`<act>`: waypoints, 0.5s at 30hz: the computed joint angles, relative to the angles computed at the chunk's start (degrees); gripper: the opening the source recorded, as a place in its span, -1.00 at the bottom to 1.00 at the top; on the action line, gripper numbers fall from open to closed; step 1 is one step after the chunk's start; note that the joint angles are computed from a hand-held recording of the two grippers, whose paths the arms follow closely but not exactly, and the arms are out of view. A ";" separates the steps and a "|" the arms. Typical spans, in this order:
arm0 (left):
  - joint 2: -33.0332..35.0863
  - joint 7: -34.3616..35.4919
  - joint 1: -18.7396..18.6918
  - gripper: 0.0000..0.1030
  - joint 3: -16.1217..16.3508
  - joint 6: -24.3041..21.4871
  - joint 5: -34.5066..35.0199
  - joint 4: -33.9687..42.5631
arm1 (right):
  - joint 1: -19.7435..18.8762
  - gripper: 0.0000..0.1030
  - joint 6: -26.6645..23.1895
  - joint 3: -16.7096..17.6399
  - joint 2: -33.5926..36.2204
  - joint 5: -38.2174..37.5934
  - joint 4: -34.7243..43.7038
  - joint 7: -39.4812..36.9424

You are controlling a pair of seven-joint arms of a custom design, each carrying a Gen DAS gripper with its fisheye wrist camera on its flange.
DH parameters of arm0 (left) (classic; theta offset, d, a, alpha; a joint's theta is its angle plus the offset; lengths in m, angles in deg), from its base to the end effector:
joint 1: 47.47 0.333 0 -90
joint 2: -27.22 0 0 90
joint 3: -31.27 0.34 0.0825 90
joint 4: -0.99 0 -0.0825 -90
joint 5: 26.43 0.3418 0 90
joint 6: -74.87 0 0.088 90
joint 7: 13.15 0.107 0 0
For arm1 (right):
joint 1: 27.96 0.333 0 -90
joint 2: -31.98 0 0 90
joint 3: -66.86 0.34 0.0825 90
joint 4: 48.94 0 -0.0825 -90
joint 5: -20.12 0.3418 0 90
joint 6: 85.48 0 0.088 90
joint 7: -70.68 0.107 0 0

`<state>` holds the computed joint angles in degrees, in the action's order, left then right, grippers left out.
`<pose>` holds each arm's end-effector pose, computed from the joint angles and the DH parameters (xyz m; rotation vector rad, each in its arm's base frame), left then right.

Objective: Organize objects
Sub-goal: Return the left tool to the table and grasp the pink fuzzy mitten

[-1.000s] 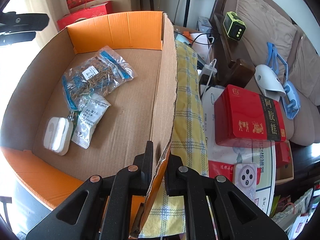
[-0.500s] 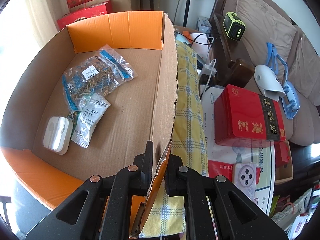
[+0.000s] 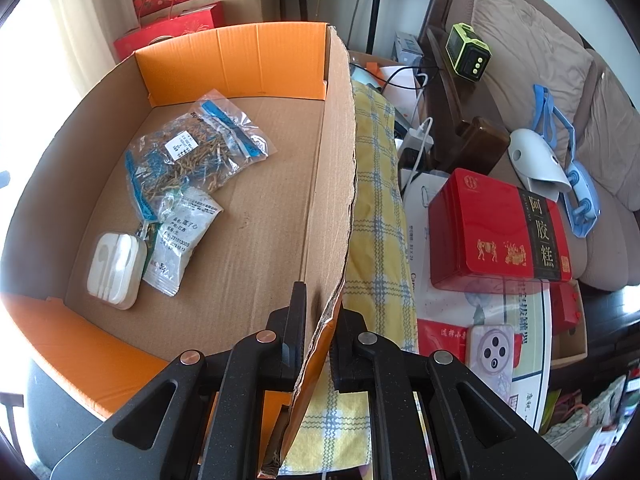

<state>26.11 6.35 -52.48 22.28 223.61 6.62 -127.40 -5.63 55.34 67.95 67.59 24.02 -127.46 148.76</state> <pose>0.4989 -0.1359 0.4631 -2.3501 1.3252 -0.4714 0.6782 0.2895 0.4409 -2.3854 1.3074 -0.3389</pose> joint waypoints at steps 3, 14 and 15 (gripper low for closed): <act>-1.84 -1.40 0.83 0.89 0.67 2.04 -1.31 -4.26 | 0.11 -0.82 0.26 -0.05 -0.16 -0.04 -0.39 0.06; -1.09 -3.61 1.59 0.25 0.14 4.82 -4.31 -8.33 | 0.34 -0.81 0.30 -0.11 -0.18 -0.16 -0.38 0.43; -0.52 -2.76 1.49 0.21 0.28 5.22 -5.51 -8.22 | 0.32 -0.81 0.24 -0.09 -0.18 -0.16 -0.35 0.39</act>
